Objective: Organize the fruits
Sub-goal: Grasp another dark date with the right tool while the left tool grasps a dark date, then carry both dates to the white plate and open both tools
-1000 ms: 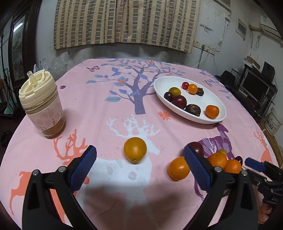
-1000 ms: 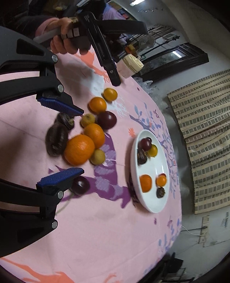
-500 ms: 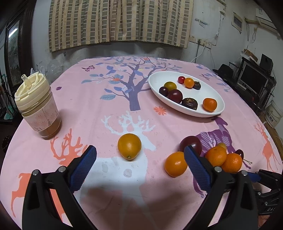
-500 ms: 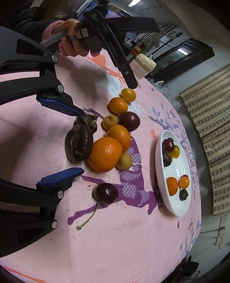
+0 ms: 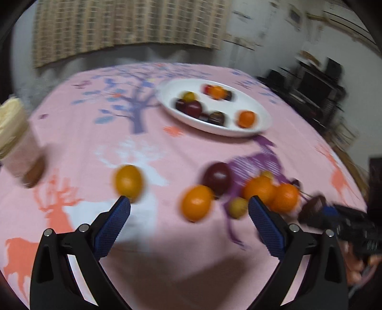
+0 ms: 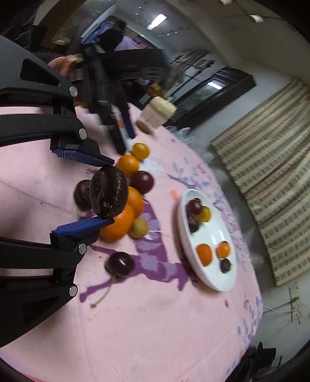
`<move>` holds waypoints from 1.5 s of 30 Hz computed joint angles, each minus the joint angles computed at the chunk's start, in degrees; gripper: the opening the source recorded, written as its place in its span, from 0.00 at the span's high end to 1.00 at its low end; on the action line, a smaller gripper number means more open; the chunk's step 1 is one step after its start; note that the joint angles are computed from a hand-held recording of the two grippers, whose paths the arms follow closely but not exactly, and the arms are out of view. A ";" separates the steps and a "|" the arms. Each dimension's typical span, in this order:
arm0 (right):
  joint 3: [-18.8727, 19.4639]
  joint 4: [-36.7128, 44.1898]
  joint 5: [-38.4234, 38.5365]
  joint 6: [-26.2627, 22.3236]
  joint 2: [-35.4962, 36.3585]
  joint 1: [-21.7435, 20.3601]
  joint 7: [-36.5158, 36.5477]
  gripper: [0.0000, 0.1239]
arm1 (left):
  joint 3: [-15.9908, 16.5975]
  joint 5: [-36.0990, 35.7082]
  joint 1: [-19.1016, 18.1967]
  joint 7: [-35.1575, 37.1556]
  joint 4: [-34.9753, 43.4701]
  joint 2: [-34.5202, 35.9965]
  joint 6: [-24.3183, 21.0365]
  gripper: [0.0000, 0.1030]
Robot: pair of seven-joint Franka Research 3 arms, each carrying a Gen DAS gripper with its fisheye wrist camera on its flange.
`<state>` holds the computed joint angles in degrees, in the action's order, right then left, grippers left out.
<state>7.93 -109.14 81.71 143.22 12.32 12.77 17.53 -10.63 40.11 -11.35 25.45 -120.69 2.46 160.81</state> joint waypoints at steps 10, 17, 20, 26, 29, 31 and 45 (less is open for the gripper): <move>-0.37 0.27 4.79 1.10 -0.08 -0.37 -1.08 0.65 | -3.78 -18.21 -3.15 30.65 5.58 7.31 -0.92 0.46; -0.32 -0.01 5.21 1.41 -0.29 -0.38 -1.83 0.65 | -3.53 -22.91 -4.12 34.83 8.15 9.69 -1.90 0.47; -0.38 0.08 4.83 1.75 -0.20 -0.27 -1.24 0.65 | -2.81 -21.66 -5.15 34.02 9.07 10.22 -2.86 0.50; -0.26 0.26 3.46 3.22 0.07 0.07 -0.09 0.65 | -2.14 -19.86 -5.67 32.32 9.29 10.18 -3.45 0.63; 0.00 0.27 2.70 4.16 0.13 0.36 -0.35 0.65 | -2.09 -19.50 -5.68 31.99 9.38 10.20 -3.50 0.64; 0.23 0.07 4.19 4.54 -0.17 0.30 -2.25 0.65 | -2.04 -19.39 -5.58 31.56 8.69 9.68 -2.74 0.64; -0.20 29.34 -9.95 24.54 17.92 7.29 11.52 0.65 | 7.50 -3.73 -5.92 8.69 24.78 15.22 -3.05 0.64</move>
<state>7.73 -79.80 71.76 167.75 30.24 20.06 29.04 -3.14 36.38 -17.27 34.14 -95.90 17.69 157.76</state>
